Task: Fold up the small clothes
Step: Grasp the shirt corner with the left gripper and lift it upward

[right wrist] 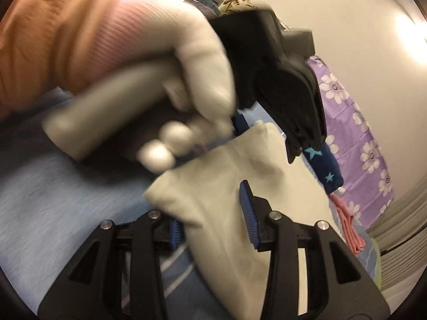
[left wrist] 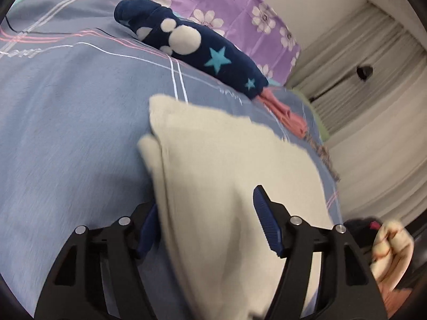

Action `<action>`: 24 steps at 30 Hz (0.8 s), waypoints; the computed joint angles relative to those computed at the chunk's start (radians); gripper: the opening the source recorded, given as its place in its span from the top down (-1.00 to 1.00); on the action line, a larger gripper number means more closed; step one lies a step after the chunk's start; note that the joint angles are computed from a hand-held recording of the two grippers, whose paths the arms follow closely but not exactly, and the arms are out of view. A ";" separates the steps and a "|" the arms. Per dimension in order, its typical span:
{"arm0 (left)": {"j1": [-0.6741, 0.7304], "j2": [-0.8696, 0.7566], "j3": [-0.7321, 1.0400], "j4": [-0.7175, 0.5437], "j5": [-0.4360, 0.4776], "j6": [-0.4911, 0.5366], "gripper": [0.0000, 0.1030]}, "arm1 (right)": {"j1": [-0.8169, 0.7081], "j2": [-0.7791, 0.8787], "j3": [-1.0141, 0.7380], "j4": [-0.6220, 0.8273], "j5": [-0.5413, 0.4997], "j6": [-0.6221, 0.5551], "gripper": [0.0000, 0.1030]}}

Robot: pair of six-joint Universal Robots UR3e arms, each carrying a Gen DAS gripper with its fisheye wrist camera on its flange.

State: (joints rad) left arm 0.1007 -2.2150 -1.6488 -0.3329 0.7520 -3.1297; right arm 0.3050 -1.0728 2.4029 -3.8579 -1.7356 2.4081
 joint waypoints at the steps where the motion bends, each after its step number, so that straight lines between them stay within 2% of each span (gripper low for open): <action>1: -0.008 -0.015 0.032 -0.006 0.006 -0.013 -0.20 | -0.007 -0.001 -0.011 0.016 0.007 0.002 0.51; 3: -0.017 -0.027 0.089 -0.077 0.032 -0.021 0.77 | -0.029 -0.026 -0.005 0.043 0.034 0.009 0.76; 4: -0.015 -0.025 0.101 -0.098 0.040 -0.027 0.82 | -0.058 -0.056 0.021 0.035 0.074 0.019 0.79; 6: 0.001 -0.014 0.085 -0.062 0.009 -0.048 0.84 | -0.116 -0.139 0.064 0.065 0.156 0.045 0.80; 9: -0.006 0.013 0.087 -0.037 -0.002 -0.078 0.84 | -0.223 -0.308 0.110 0.188 0.298 0.098 0.80; 16: -0.104 0.045 0.220 -0.109 0.075 -0.087 0.85 | -0.517 -0.650 0.178 0.502 0.607 0.093 0.80; 18: -0.143 0.037 0.283 -0.144 0.114 -0.094 0.85 | -0.593 -0.742 0.207 0.567 0.667 0.085 0.81; 24: -0.252 -0.014 0.493 -0.281 0.226 -0.122 0.85 | -0.926 -1.121 0.243 1.040 0.920 -0.044 0.82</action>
